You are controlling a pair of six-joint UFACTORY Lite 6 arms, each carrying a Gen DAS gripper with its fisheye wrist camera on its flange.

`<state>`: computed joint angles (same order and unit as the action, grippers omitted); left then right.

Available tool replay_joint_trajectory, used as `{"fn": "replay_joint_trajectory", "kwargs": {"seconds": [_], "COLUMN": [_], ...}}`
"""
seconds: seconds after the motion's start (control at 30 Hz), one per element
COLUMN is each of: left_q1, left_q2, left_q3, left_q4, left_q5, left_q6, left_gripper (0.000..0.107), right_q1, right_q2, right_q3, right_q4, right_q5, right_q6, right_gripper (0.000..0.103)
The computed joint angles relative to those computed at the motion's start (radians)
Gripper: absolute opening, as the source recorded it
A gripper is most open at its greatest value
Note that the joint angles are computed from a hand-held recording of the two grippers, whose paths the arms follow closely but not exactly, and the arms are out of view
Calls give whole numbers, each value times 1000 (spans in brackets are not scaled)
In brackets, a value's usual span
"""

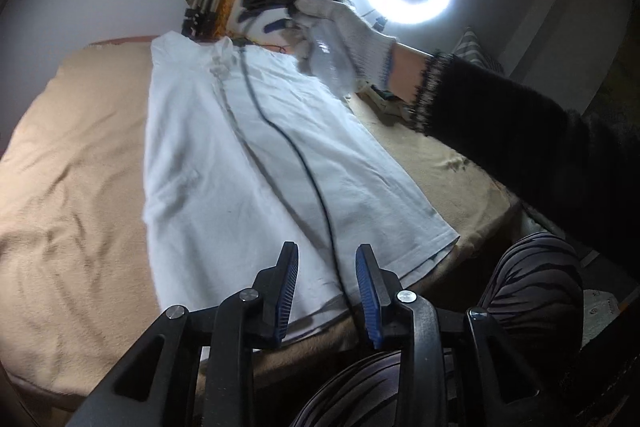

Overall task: Fold small clothes
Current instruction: 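Grasp the shirt side edge with the right tool and fold it over the body, then open the right tool and release the folded edge, then move the right tool to the shirt sleeve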

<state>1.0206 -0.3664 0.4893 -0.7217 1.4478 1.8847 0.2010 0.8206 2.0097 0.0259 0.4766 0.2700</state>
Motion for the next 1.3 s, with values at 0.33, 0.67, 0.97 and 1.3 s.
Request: {"fn": "replay_joint_trajectory", "kwargs": {"seconds": [0.33, 0.67, 0.97, 1.3], "left_q1": [-16, -198, -437, -1114], "left_q2": [100, 139, -122, -506], "left_q3": [208, 409, 280, -36], "left_q4": [-125, -185, -176, -37], "left_q5": [-96, -149, -231, -567], "left_q6": [-64, -182, -327, -882], "left_gripper": [30, 29, 29, 29], "right_q1": [-78, -279, -610, -969], "right_q2": [-647, -1052, -1115, -1075], "right_q3": [-681, -1039, -1128, -1135], "right_q4": [168, 449, 787, 946], "right_q5": [-151, -88, 84, 355], "right_q6": [-220, -585, -1004, -1306], "right_gripper": [55, 55, 55, 55]}}
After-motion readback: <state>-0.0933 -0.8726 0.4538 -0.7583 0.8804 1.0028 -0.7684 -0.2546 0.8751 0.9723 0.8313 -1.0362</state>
